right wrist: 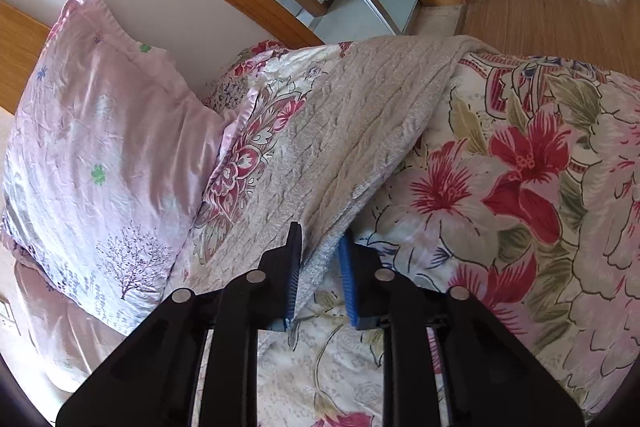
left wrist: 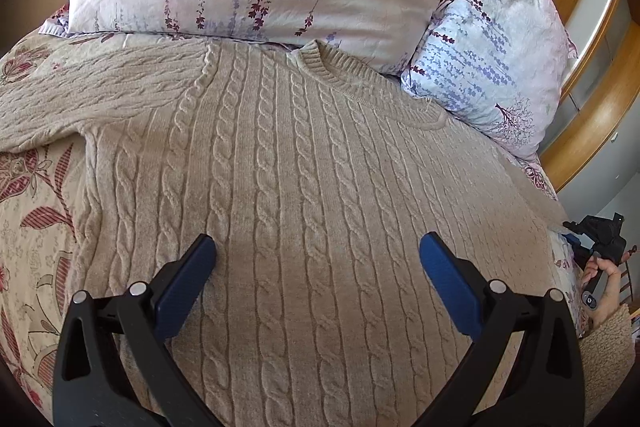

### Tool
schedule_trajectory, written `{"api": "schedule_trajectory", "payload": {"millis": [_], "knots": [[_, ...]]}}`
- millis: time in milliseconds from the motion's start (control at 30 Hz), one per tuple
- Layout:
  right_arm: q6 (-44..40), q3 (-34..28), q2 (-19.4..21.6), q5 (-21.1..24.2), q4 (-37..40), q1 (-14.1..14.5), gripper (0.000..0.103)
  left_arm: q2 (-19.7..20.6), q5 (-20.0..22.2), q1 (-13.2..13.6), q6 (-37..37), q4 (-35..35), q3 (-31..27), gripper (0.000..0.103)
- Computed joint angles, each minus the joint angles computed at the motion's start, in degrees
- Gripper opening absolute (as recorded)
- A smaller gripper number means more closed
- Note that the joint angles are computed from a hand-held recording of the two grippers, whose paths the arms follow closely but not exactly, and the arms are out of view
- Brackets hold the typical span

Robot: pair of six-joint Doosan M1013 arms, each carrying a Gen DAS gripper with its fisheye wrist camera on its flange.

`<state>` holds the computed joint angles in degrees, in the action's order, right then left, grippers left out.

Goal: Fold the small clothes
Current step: 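Grasp the sweater sleeve edge with the right gripper, then fold the sleeve across the sweater body with the right gripper and release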

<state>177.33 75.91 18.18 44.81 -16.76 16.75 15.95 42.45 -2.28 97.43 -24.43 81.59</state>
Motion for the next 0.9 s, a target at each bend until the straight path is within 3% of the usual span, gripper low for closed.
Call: {"api": "schedule_trajectory", "payload": {"millis": [233,367,500,600,733,900], "knots": [[-2.7,-3.6,1.0,0.9,-8.6,2.0,0.009,0.3,0.5,0.1,0.6,-0.9,-0.2,0.101],[-7.7,-6.5,1.7,-3.9,-10.6,3.7,0.009,0.3,0.6,0.2,0.7,-1.1,-0.2,0.101],[-20.1,-10.6,3.5,-10.2,-3.0,5.7,0.009,0.3,0.6,0.2,0.7,-1.2,-0.2,0.101],[-35.3,-14.4,6.3,-11.4,10.6,7.0,0.009,0.2,0.5,0.4,1.2,-2.4,0.0,0.101],[-50.7,-20.8,11.7,-4.3,26.4,8.7,0.009,0.0,0.3,0.8,2.3,-4.5,0.4,0.101],[-52.8,-25.5,16.3,6.2,30.6,10.3,0.011,-0.1,0.3,1.2,3.2,-6.4,0.6,0.101]]}}
